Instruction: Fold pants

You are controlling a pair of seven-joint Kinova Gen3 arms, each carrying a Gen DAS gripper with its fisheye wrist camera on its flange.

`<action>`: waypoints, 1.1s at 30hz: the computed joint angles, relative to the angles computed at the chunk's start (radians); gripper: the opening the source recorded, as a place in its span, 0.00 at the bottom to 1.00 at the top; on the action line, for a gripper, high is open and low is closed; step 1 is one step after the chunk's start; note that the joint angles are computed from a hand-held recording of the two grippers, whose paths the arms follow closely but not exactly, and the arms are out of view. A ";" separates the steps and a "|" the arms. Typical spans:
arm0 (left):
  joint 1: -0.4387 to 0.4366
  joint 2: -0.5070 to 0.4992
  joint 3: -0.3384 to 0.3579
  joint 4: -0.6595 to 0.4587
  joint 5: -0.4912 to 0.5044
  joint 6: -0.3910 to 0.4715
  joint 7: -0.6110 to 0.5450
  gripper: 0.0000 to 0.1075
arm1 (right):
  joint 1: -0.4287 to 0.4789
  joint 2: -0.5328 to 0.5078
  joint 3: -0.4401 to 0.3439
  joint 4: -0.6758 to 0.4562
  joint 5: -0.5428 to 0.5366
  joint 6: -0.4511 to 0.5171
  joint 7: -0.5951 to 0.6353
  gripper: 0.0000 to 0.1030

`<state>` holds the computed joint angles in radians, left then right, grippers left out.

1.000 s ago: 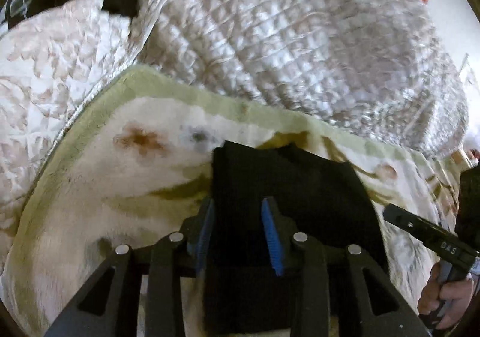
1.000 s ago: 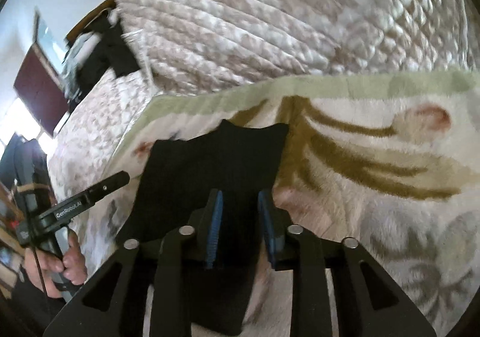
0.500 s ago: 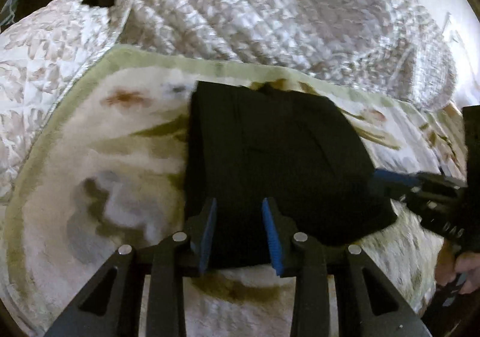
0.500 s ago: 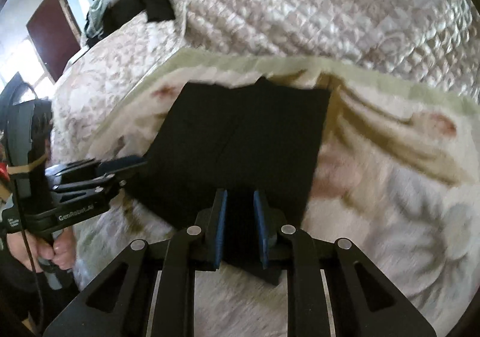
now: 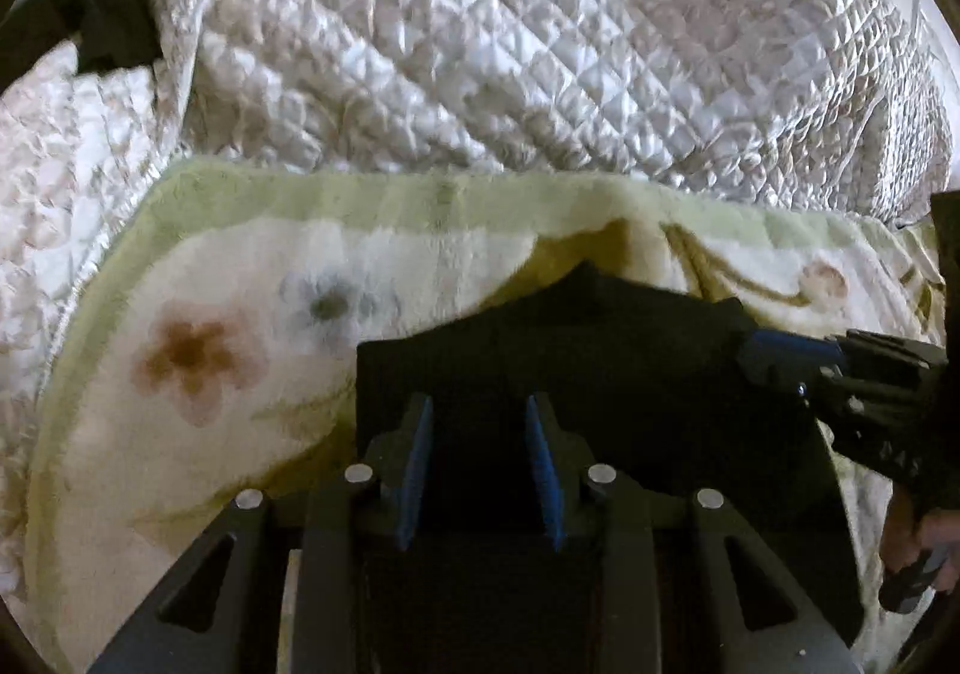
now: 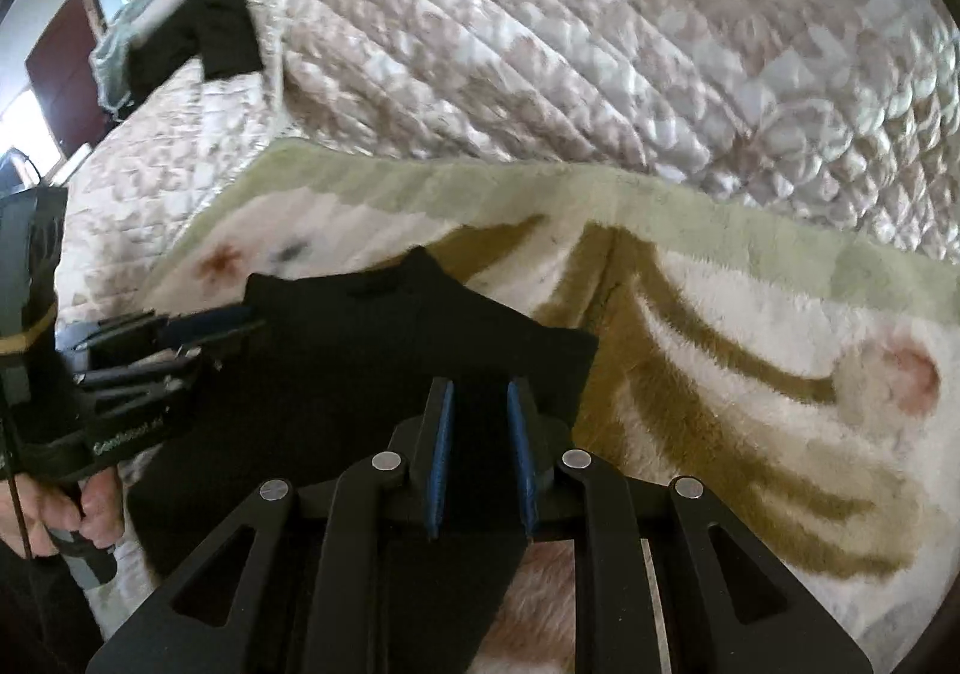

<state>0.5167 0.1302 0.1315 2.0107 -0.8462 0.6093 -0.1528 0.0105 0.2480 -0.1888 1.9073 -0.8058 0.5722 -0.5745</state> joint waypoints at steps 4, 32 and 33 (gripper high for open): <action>0.014 0.011 -0.003 0.000 -0.036 0.008 0.030 0.36 | 0.057 0.022 -0.038 -0.002 -0.041 0.009 0.042 0.22; 0.200 -0.100 0.231 0.081 -0.081 0.324 0.407 0.36 | -0.122 -0.390 0.225 0.388 -0.186 0.055 0.247 0.22; 0.201 -0.097 0.230 0.085 -0.069 0.316 0.402 0.36 | -0.131 -0.384 0.224 0.393 -0.170 0.049 0.237 0.22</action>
<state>0.7181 0.0336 0.3612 2.0952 -0.9151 0.9249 0.2495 -0.1206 -0.1361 0.0354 2.3002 -0.9756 0.6207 -0.3378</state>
